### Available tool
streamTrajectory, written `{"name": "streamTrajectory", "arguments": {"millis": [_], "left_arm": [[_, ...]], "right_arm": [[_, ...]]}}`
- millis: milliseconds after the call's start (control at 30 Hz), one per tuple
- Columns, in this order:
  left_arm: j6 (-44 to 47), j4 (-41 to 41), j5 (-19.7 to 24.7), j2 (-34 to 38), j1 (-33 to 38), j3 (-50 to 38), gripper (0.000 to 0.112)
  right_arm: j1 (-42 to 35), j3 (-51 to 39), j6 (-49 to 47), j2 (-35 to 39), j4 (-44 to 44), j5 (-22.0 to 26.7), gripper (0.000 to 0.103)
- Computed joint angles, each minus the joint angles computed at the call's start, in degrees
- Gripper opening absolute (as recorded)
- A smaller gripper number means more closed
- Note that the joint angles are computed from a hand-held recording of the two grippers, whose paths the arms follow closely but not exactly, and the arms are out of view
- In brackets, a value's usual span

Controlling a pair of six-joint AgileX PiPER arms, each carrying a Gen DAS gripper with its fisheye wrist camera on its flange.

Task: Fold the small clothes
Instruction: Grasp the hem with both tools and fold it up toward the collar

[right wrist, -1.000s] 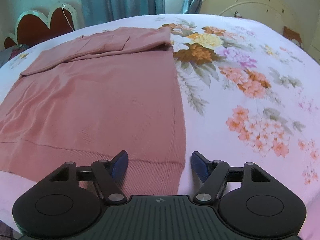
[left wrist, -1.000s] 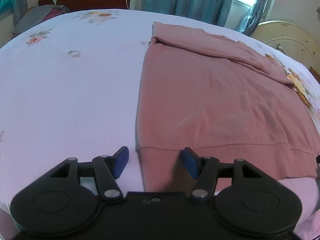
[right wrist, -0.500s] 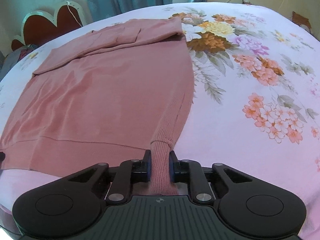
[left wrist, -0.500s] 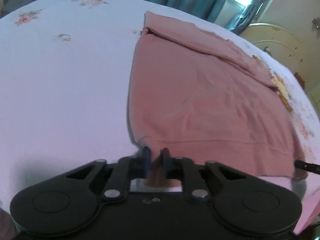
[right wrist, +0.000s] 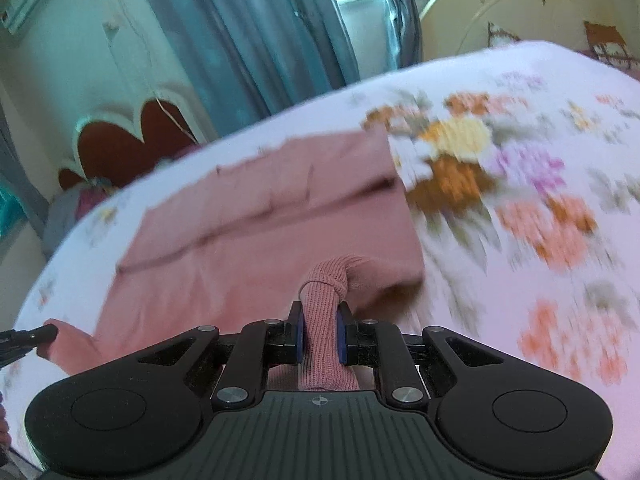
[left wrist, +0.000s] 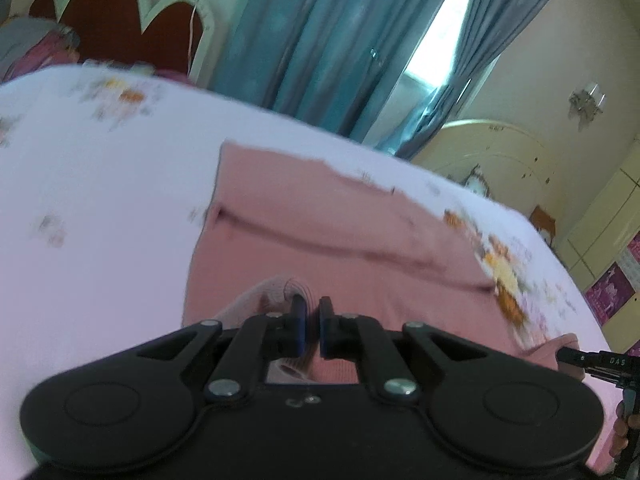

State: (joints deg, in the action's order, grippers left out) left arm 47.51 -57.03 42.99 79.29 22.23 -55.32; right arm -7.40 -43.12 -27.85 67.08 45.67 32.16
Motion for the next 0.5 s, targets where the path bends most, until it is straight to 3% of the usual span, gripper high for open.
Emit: {"name": "streamTrajectory", "arguments": {"millis": [233, 367, 500], "left_arm": [[-6.81, -0.75, -7.61, 13.25, -7.15, -14.49, 0.006], [-13.51, 2.53, -10.33, 21.61, -10.01, -24.77, 0.005], [-23.28, 10.65, -11.18, 30.59, -12.58, -37.32, 0.005]], "right_arm": [[-0.28, -16.01, -6.79, 18.42, 9.51, -2.89, 0.015], [-0.14, -28.19, -3.77, 29.57, 9.69, -2.84, 0.015], [0.32, -43.7, 5.8, 41.98, 3.26, -0.85, 0.015]]}}
